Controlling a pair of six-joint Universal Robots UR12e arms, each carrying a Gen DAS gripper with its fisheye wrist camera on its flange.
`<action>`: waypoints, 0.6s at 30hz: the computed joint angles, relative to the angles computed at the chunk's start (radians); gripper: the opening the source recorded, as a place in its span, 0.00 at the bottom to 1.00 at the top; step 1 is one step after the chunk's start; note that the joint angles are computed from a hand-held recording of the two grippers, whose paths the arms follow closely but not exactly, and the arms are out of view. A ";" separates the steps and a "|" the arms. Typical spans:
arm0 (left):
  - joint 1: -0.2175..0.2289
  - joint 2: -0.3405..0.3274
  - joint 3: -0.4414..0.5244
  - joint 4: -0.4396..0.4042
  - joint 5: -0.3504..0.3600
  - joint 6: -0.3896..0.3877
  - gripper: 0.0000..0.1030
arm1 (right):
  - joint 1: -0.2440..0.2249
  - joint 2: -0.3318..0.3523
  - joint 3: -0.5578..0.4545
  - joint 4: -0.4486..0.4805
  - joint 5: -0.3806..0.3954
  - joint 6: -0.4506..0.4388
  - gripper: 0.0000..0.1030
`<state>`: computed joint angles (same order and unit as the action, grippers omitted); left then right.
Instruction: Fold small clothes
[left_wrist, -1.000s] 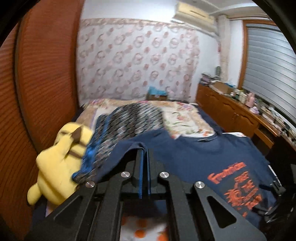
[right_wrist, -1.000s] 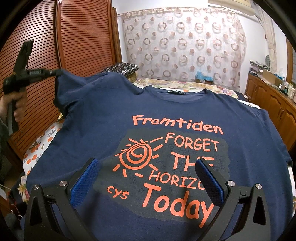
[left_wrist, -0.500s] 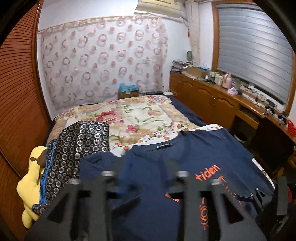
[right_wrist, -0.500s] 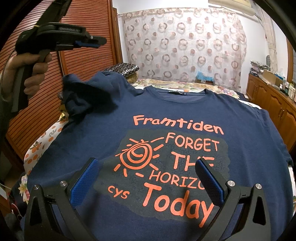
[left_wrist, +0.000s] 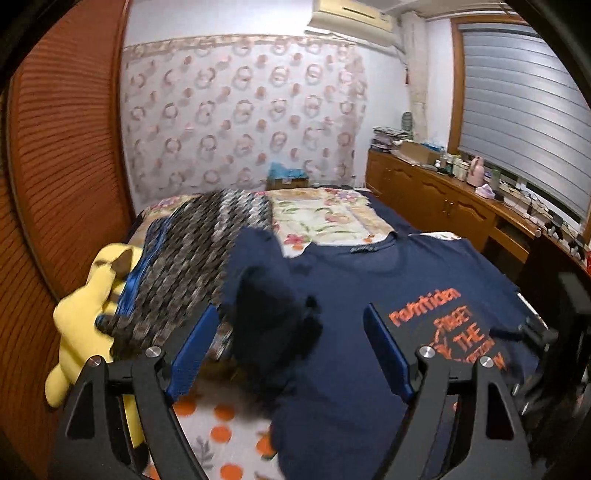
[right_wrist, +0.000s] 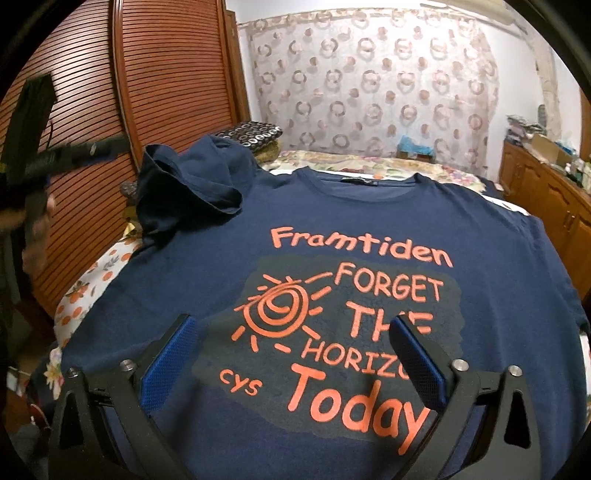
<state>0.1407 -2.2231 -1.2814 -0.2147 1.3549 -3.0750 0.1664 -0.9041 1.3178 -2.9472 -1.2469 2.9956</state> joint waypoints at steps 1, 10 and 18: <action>0.002 0.002 -0.008 0.007 0.005 -0.005 0.79 | 0.000 0.001 -0.012 0.006 0.004 -0.013 0.94; 0.014 0.014 -0.057 0.056 0.018 -0.049 0.79 | 0.026 0.109 -0.294 0.186 0.084 -0.163 0.79; 0.024 0.026 -0.093 0.077 0.002 -0.070 0.79 | 0.072 0.358 -0.742 0.535 0.066 -0.201 0.62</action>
